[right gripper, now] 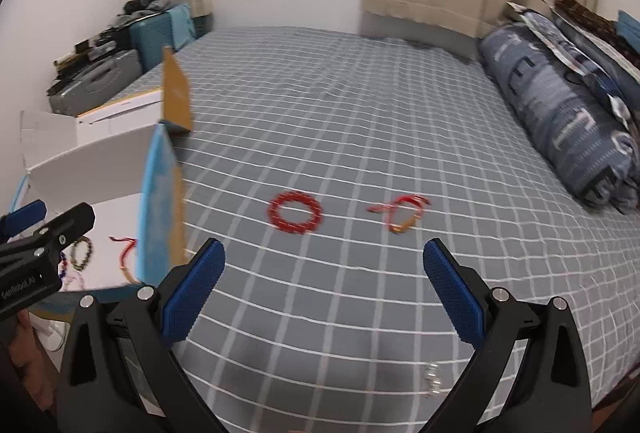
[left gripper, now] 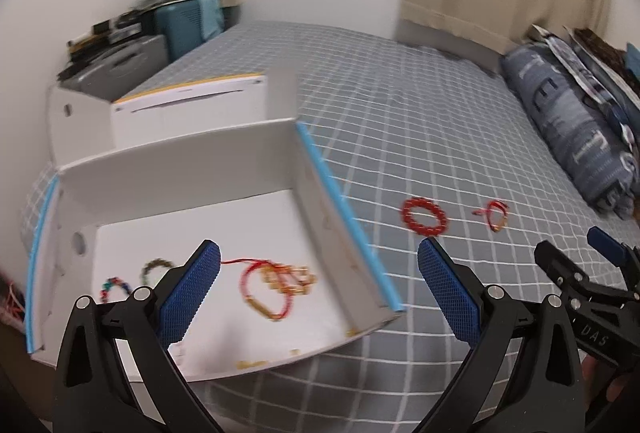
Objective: Organize jewelry
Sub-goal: 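Move both open grippers back toward the red bead bracelet on the bed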
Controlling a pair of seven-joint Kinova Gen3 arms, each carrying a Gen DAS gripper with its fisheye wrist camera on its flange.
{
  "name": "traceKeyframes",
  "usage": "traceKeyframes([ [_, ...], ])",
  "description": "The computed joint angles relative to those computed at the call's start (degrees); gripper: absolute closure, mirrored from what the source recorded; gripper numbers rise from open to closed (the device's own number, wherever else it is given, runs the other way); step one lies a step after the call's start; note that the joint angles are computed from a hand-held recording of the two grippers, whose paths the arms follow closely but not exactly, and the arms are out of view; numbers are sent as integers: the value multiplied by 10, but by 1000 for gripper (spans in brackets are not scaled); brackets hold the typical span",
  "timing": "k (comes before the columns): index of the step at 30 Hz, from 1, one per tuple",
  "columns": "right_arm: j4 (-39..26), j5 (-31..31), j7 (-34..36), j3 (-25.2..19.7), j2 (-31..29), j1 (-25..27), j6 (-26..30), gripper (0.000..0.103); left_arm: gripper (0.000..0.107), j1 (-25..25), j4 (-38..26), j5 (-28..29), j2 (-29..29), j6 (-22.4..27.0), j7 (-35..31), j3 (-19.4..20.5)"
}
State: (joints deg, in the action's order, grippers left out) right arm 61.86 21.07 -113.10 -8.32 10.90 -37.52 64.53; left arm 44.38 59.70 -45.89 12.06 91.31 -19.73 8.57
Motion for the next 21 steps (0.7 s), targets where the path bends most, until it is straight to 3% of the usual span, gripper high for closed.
traceKeyframes([
  [11,79,-28,29,3,-48,68,-21,8,10,19,-125,41,103,-29,-86,-39],
  [21,159,-69,70,5,-75,132,-44,8,10,7,-301,111,232,-10,-191,-86],
])
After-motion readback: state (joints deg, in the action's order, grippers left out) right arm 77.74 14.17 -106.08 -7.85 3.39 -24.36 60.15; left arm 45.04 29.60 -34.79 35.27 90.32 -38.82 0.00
